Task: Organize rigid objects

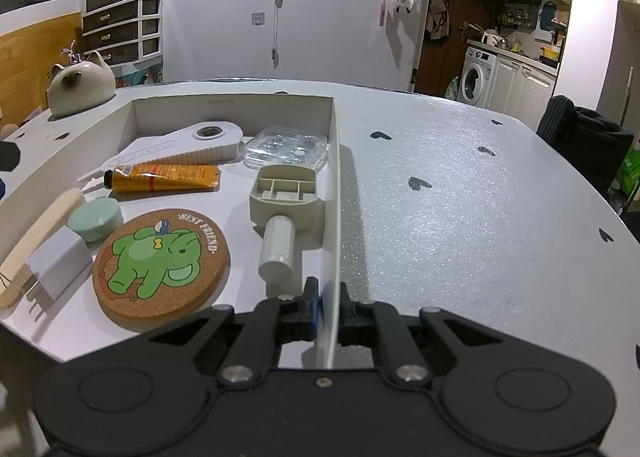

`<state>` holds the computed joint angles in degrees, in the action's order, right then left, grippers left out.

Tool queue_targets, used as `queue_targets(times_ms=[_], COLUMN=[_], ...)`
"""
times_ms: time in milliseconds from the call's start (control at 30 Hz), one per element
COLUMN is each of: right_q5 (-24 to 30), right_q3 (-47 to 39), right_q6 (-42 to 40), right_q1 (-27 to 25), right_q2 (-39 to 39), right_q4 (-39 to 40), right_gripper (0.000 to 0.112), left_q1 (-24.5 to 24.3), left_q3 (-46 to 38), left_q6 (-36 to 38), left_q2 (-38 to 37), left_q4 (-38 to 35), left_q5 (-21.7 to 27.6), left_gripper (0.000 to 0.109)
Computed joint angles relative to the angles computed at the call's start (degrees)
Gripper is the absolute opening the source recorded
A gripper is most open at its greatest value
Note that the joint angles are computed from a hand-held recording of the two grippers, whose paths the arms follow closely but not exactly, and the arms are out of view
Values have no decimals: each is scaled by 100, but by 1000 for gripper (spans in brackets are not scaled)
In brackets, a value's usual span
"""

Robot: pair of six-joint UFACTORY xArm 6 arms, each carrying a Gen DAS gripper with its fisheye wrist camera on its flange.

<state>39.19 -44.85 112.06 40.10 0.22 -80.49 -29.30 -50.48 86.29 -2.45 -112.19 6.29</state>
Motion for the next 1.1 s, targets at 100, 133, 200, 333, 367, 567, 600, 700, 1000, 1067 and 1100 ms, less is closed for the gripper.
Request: queue_targets(times_ms=[100,133,200,333,367,567,600,700,1000,1067,1100], right_q5=[-9,-10,-8,-47,-61,-74,-73,-80,125,244,389], right_q3=[-3,-8,-9,-26,-26,-49,-55,-56,-125,-46,-37], right_q6=[-3,-7,-22,-54,-67,-145,-145,-126,-210,236,321], right_q1=[-4,-5,-4,-29,-38,-51,-51,-55,97,273,391], right_q2=[3,8,11,17,14,24,28,26,26,-56,-71], right_q4=[7,14,25,37,44,107,109,110,294,-51,-122], right_gripper=[10,10,10,10,10,10,10,10,33,41,45], left_q1=[-31,-28,-31,-18,-19,-20,-23,21,239,295,341], left_q3=[53,103,164,324,348,435,427,447,531,554,611], left_q6=[-23,-18,-51,50,106,616,840,1465,3975,4601,4924], left_q2=[-46,-86,-136,-297,-328,-512,-537,-637,-922,-967,-1016], left_q4=[96,113,181,215,188,-212,-410,-899,-2916,-3422,-3683], left_q5=[-39,-23,13,138,141,43,-12,-43,-37,-44,31], left_gripper=[76,78,80,85,86,92,93,96,103,103,103])
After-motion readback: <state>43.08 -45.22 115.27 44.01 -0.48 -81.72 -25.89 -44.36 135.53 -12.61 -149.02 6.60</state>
